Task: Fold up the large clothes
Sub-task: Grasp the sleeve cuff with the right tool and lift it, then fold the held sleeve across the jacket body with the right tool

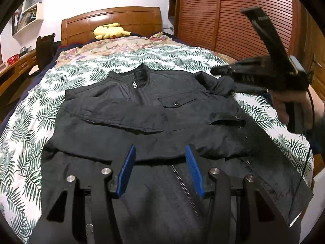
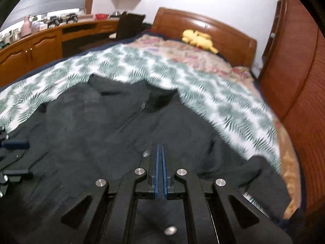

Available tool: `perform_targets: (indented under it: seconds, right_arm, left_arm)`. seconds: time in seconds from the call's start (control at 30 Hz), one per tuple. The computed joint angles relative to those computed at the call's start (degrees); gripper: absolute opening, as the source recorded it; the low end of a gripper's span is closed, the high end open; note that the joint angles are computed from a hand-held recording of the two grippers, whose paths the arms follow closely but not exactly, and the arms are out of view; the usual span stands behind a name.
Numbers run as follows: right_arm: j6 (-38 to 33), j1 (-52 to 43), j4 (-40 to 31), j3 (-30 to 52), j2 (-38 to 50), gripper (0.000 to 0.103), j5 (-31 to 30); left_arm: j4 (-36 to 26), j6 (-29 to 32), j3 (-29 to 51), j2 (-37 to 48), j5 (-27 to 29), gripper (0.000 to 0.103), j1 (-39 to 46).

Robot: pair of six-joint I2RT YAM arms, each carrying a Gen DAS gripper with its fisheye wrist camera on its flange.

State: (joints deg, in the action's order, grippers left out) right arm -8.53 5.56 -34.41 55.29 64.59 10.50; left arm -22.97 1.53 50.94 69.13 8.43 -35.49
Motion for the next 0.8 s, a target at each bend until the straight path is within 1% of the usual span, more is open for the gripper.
perform_targets:
  seconds: [0.1,0.13,0.2,0.23,0.27,0.33,0.43,0.53,0.57,0.7,0.8]
  right_arm:
    - [0.8,0.1,-1.2,-0.7,-1.7,0.001,2.1]
    - [0.7,-1.6,-1.7,-0.4,-2.0,0.002,1.8]
    - [1.6,-5.3,-2.6,0.9,-2.1,0.025,1.4]
    - [2.0,-8.5,-2.5,1.3,-2.2,0.053,0.4]
    - [2.3,-11.0,-2.2,1.5,-2.2,0.07,-0.5]
    - [3.8,-18.2,-2.1,2.7,-1.0,0.074,-3.0]
    - [6.3,-28.1,-2.0,3.9,2.2,0.075,-9.0]
    - [8.7,-35.3,-1.5,4.7,5.2,0.075,-13.0]
    - [9.8,-38.0,-1.3,5.1,7.0,0.075,-15.4]
    - [12.5,-41.6,0.6,6.6,11.4,0.075,-17.6]
    - [14.5,-42.2,1.5,8.7,14.2,0.075,-19.5]
  left_arm:
    - [-0.3,0.3,-0.2,-0.7,0.4,0.05,0.6]
    - [-0.2,0.4,-0.4,-1.0,0.7,0.05,0.9]
    - [-0.3,0.5,-0.5,-1.4,1.0,0.05,1.5]
    - [-0.4,0.5,-0.4,-1.5,1.2,0.05,1.7]
    - [-0.5,0.5,-0.4,-1.6,1.4,0.05,1.9]
    - [-0.5,0.4,-0.4,-1.9,1.6,0.05,2.1]
    - [-0.4,0.4,-0.3,-1.9,1.8,0.05,1.9]
    - [-0.3,0.6,-0.3,-1.7,1.8,0.05,1.8]
    - [-0.3,0.6,-0.5,-1.9,1.8,0.05,1.7]
    - [-0.5,0.9,-0.6,-1.9,1.6,0.05,2.0]
    - [-0.7,1.1,-0.5,-1.8,1.4,0.05,2.2]
